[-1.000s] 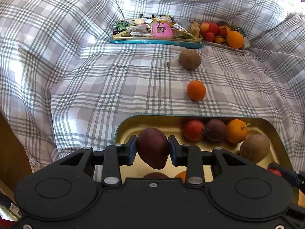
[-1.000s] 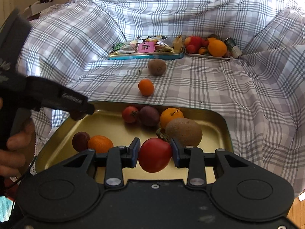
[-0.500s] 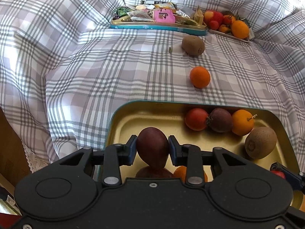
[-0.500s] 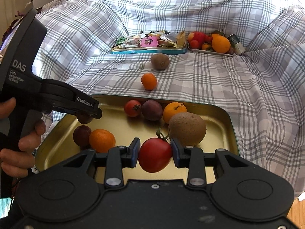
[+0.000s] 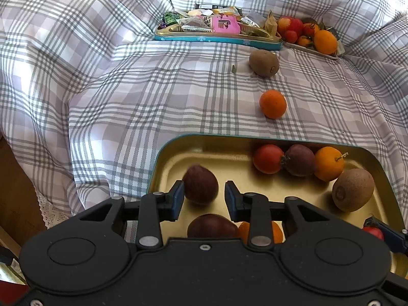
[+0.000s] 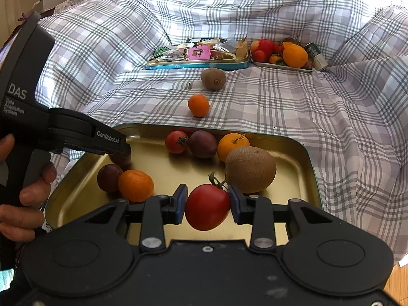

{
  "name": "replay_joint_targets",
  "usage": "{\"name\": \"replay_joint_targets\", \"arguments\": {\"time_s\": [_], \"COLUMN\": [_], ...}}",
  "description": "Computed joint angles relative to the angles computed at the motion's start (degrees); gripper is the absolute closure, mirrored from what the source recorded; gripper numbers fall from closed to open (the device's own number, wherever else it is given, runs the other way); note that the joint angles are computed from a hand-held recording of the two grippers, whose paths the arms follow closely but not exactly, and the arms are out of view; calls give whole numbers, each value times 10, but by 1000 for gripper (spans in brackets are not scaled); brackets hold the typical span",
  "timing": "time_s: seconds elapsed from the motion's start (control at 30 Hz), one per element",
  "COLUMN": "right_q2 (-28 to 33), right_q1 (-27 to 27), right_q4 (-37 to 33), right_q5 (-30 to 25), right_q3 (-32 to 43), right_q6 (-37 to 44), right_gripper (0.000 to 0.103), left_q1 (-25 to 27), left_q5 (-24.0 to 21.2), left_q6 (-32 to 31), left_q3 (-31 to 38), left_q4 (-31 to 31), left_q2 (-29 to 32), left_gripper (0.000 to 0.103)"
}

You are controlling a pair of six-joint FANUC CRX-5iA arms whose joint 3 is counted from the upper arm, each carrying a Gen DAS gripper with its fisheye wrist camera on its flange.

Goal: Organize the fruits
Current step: 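Open the left tool to drop the plum in the tray while the right releases the tomato, then withdraw both open tools from the tray toward the mandarin orange on the cloth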

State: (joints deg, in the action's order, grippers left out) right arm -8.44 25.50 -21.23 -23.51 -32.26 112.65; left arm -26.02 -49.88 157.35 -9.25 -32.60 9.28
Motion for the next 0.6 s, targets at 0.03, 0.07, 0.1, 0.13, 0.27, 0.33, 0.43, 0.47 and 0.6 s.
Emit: {"name": "replay_joint_targets", "arguments": {"time_s": [0.03, 0.07, 0.1, 0.13, 0.27, 0.33, 0.43, 0.47, 0.6], "right_q2": [0, 1, 0, 0, 1, -1, -5, -6, -4], "right_q1": [-1, -1, 0, 0, -5, -9, -13, -12, -11], "right_q4": [-3, -4, -2, -1, -14, -25, -40, -36, -29], "right_q5": [-1, -1, 0, 1, -5, -6, -4, -2, -2], "right_q3": [1, 2, 1, 0, 4, 5, 6, 4, 4], "right_q6": [3, 4, 3, 2, 13, 24, 39, 35, 26], "right_gripper": [66, 66, 66, 66, 66, 66, 66, 66, 66], "left_q1": [0, 0, 0, 0, -1, -2, -2, -3, -5], "left_q5": [1, 1, 2, 1, -4, -6, -6, -6, -9], "left_q6": [1, 1, 2, 1, 0, 0, 0, -1, -1], "left_q3": [-1, -1, -1, -1, 0, 0, -1, -1, 0], "left_q4": [0, 0, 1, 2, 4, 4, 6, 6, 4], "left_q2": [-1, -1, -1, 0, 3, 3, 3, 3, 2], "left_gripper": [60, 60, 60, 60, 60, 60, 60, 60, 60]}}
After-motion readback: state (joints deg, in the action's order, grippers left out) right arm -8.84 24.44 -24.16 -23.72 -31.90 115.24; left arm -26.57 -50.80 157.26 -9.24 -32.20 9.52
